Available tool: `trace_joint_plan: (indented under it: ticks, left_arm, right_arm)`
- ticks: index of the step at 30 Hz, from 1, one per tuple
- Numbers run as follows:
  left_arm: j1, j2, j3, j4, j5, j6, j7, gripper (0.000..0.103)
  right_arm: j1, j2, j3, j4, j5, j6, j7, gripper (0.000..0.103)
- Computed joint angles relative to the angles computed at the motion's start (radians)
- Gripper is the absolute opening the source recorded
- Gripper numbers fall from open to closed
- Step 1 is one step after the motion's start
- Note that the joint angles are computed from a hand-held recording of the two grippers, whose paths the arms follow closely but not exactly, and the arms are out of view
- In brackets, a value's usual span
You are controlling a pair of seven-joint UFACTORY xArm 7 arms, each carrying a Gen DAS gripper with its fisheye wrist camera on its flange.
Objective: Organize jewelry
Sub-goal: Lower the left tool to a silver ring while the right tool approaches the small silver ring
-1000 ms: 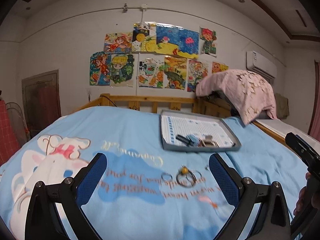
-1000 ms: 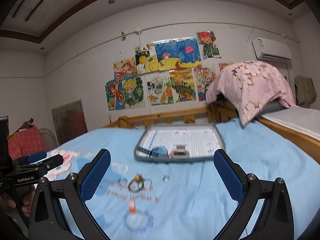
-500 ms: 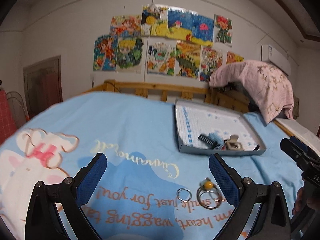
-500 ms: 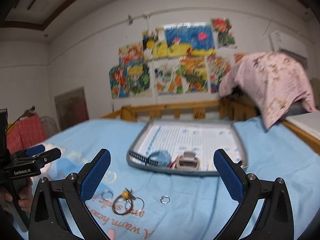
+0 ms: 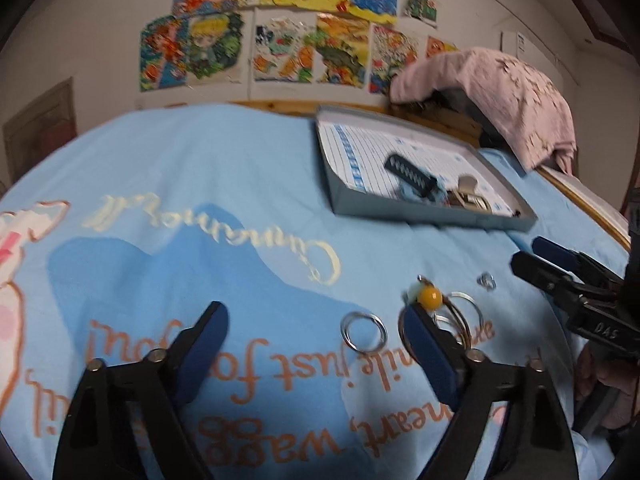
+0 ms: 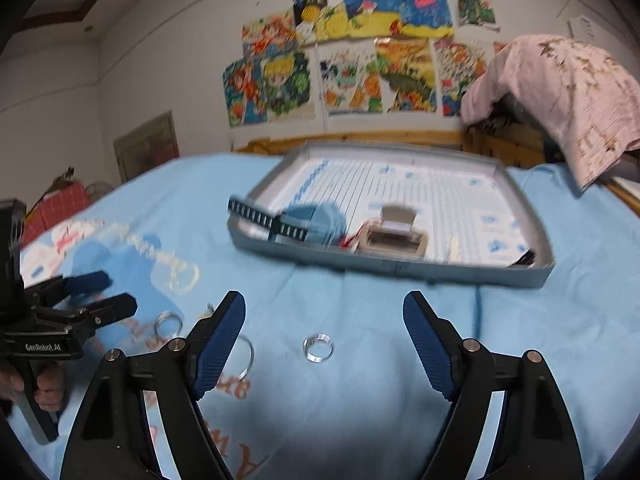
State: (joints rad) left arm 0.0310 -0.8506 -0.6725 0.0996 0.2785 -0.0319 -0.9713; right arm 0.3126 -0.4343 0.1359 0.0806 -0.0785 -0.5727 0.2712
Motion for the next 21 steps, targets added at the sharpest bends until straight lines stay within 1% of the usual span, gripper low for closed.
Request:
trace_joint_plan:
  ticks: [2, 4, 7, 8, 11, 14, 15, 17, 20, 21]
  left_arm:
    - [-0.002, 0.033, 0.013, 0.001, -0.001, -0.017, 0.009, 0.081]
    - [0.013, 0.05, 0.001, 0.002, -0.003, -0.033, 0.012, 0.08]
    - [0.033, 0.073, -0.022, 0.012, -0.004, -0.048, 0.025, 0.075]
    - [0.038, 0.076, -0.03, 0.014, -0.005, -0.051, 0.029, 0.075]
    - [0.058, 0.093, -0.061, 0.026, -0.004, -0.062, 0.045, 0.073]
    - [0.074, 0.108, -0.081, 0.035, -0.005, -0.066, 0.063, 0.07]
    - [0.079, 0.114, -0.086, 0.037, -0.007, -0.066, 0.067, 0.069]
    - [0.079, 0.13, -0.082, 0.039, -0.01, -0.071, 0.077, 0.068]
    - [0.065, 0.148, -0.059, 0.036, -0.021, -0.078, 0.092, 0.063]
    - [0.063, 0.154, -0.056, 0.037, -0.024, -0.079, 0.097, 0.061]
  right_arm:
    - [0.004, 0.025, -0.003, 0.005, -0.013, -0.004, -0.005, 0.075]
    - [0.013, 0.05, -0.023, 0.013, -0.039, 0.003, -0.001, 0.072]
    - [0.022, 0.086, -0.052, 0.027, -0.074, 0.007, 0.015, 0.066]
    - [0.022, 0.099, -0.053, 0.029, -0.08, 0.003, 0.019, 0.065]
    - [0.018, 0.12, -0.05, 0.034, -0.093, -0.01, 0.024, 0.065]
    - [0.012, 0.14, -0.031, 0.043, -0.088, -0.011, 0.017, 0.055]
    - [0.011, 0.149, -0.026, 0.046, -0.085, -0.012, 0.015, 0.055]
    - [0.011, 0.155, -0.024, 0.049, -0.084, -0.01, 0.015, 0.054]
    - [0.016, 0.158, -0.031, 0.051, -0.096, -0.003, 0.027, 0.048]
    - [0.017, 0.16, -0.036, 0.051, -0.103, -0.004, 0.033, 0.048]
